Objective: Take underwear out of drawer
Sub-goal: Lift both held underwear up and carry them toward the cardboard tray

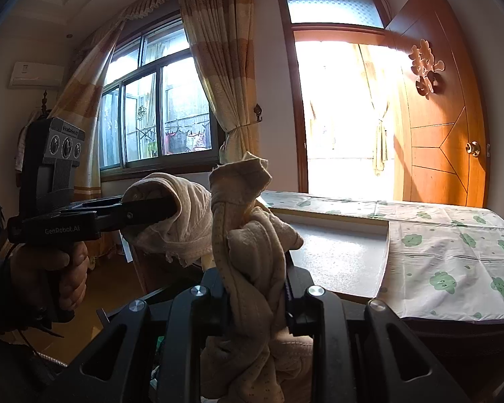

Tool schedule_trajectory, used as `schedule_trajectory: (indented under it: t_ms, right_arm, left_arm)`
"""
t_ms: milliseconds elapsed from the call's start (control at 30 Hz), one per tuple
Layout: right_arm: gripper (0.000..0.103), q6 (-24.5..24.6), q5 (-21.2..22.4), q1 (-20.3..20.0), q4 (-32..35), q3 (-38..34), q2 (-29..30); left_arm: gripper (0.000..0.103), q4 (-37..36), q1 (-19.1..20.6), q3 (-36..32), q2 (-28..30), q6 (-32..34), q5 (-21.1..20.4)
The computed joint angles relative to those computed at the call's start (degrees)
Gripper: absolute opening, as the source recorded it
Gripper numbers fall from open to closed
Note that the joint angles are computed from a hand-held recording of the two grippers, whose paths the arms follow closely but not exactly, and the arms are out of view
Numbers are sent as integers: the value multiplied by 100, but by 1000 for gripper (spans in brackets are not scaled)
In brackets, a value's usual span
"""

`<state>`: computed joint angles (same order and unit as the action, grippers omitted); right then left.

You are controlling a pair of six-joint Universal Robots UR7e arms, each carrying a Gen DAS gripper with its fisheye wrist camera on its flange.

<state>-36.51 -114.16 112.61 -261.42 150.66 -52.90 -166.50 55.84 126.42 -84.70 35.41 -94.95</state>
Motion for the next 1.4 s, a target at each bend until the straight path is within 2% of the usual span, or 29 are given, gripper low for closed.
schedule_trajectory:
  t_ms: [600, 900, 1400]
  right_arm:
    - [26, 214, 216, -311, 1298, -160, -1171]
    - [26, 240, 137, -389, 2092, -414, -1621]
    - [26, 628, 196, -749, 3545, -1035, -2125]
  left_arm:
    - [42, 177, -372, -613, 536, -153, 217]
    - [42, 498, -375, -1033, 952, -428, 249]
    - [42, 1283, -243, -2089, 1892, -1289, 418]
